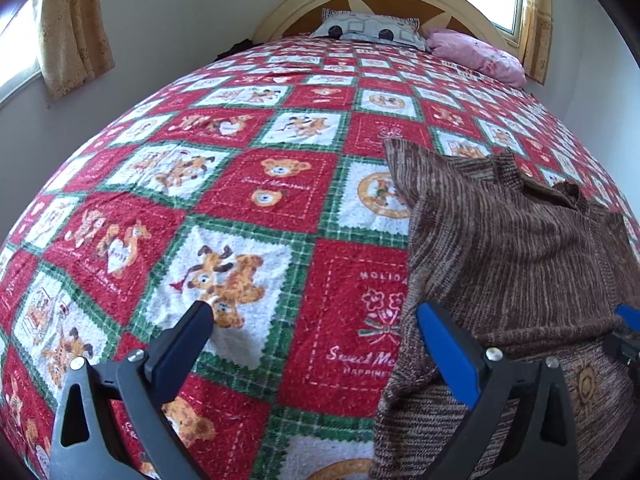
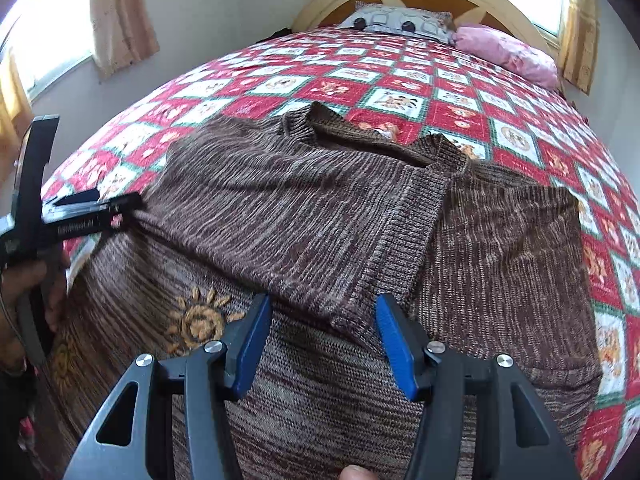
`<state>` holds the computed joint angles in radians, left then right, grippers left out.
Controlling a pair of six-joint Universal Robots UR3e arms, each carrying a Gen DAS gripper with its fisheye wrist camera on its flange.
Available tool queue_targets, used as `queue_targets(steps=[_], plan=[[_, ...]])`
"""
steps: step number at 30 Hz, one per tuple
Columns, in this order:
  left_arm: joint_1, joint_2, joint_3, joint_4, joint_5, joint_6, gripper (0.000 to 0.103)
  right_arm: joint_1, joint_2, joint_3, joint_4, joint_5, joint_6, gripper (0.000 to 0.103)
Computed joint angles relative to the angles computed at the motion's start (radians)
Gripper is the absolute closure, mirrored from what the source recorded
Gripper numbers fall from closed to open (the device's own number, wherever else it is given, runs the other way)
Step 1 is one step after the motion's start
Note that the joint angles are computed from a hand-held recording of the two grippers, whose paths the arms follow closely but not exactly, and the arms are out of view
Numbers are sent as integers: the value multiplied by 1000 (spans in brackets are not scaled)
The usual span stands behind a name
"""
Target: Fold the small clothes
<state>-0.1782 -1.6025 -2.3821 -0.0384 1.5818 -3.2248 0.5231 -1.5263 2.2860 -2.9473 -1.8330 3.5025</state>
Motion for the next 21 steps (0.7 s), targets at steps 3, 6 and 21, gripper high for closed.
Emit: queue_targets(steps=[3,6,21], plan=[[13,4,-6,-2,-22,2,0,-14,-51,-50,106,33,-27,47],[24,7,-10,-1,-41,7,0,-25,-85,-163,229,80,-78,48],[46,34,-46,23,-73,3,0,16,579,-952,341,180,-114,68]])
